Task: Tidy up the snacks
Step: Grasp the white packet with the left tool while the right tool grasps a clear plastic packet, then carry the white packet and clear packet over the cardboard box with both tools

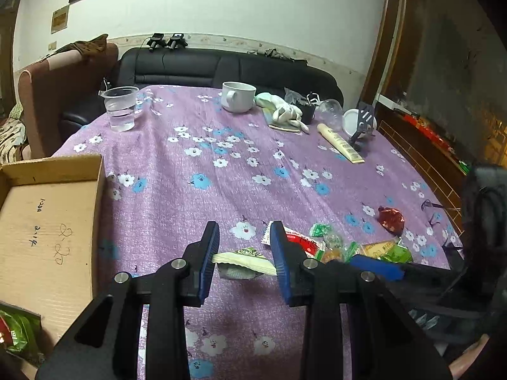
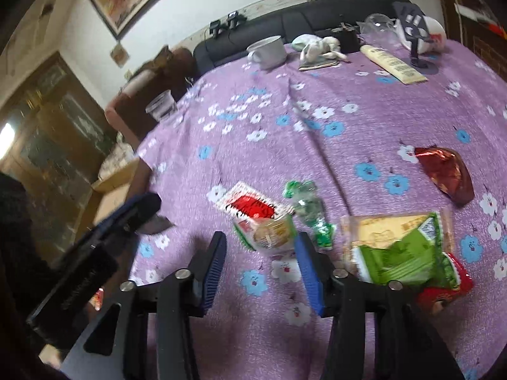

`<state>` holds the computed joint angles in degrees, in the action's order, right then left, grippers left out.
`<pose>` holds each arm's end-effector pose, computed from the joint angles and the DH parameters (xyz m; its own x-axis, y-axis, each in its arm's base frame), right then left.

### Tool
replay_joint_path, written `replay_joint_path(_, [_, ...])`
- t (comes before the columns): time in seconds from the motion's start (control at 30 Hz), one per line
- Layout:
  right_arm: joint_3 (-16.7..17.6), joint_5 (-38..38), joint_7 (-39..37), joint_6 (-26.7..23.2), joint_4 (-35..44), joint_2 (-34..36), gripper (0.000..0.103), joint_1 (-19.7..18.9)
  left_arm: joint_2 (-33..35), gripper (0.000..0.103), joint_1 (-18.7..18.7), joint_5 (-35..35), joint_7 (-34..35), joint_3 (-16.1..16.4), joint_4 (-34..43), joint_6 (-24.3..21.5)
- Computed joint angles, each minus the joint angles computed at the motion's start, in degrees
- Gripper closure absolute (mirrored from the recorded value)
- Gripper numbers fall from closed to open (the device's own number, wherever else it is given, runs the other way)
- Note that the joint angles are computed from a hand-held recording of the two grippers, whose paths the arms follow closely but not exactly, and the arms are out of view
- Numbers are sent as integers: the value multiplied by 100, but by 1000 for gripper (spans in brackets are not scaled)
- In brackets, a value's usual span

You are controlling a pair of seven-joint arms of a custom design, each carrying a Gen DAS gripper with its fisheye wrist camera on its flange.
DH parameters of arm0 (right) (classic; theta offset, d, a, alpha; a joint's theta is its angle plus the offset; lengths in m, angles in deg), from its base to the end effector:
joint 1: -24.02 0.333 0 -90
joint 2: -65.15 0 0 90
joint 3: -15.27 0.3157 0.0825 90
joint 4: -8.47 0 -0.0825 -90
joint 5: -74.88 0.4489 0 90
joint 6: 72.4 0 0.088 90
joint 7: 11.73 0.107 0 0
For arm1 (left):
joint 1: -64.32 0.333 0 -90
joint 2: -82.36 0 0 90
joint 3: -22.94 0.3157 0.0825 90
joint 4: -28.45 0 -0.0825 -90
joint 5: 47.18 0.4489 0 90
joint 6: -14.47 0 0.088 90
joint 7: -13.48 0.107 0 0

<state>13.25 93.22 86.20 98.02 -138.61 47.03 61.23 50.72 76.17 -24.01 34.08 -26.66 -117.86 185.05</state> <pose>0.4340 0.2795 0.4156 0.2754 -0.8999 -0.3381 -0.8151 -0.0322 -0.5785 0.3875 -0.3411 0.4337 -0.0104 -0.9831 0.1825 -0.6124 -0.1380 -0.7784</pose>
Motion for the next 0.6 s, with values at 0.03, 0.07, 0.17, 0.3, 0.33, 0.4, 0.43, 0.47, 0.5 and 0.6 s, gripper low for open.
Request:
replay_joint_path(0.03, [430,-516,412,-37,50,81,52,-425,-30,72,-19,-7,-9,16,-22,4])
replay_joint_path(0.07, [660,-867,678,-29,72,131,52,-658,-46,72,-16,-7,-16,13,-27,-1])
replay_joint_path(0.17, [1474,-2265,1865,-19,120,233,60,-1545,-38,72,-51,-35,-9,45,-44,5])
replay_joint_path(0.3, [1132,-2511,2013,172,19,227,70,-1279,30,72,-65,-24,22,50,-6,-22])
replay_joint_path(0.33, [961,-2417,1937,225,-14,214,70,-1117,32,72,-62,-9,23,42,2,-45])
replay_joint_path(0.4, [736,-2301,1790,311,-83,151,70,-904,42,72,-65,15,7,42,9,-75])
replay_joint_path(0.43, [718,-2320,1781,364,-124,106,71,-889,51,72,-74,24,-1,51,13,-96])
replay_joint_path(0.47, [742,-2374,1808,414,-161,61,71,-914,68,72,-78,36,-13,61,19,-101])
replay_joint_path(0.5, [725,-2391,1808,452,-182,34,71,-893,80,72,-84,49,-28,72,20,-103])
replay_joint_path(0.6, [237,-2076,1412,639,-281,-54,71,-349,85,72,-80,102,-92,80,23,-127])
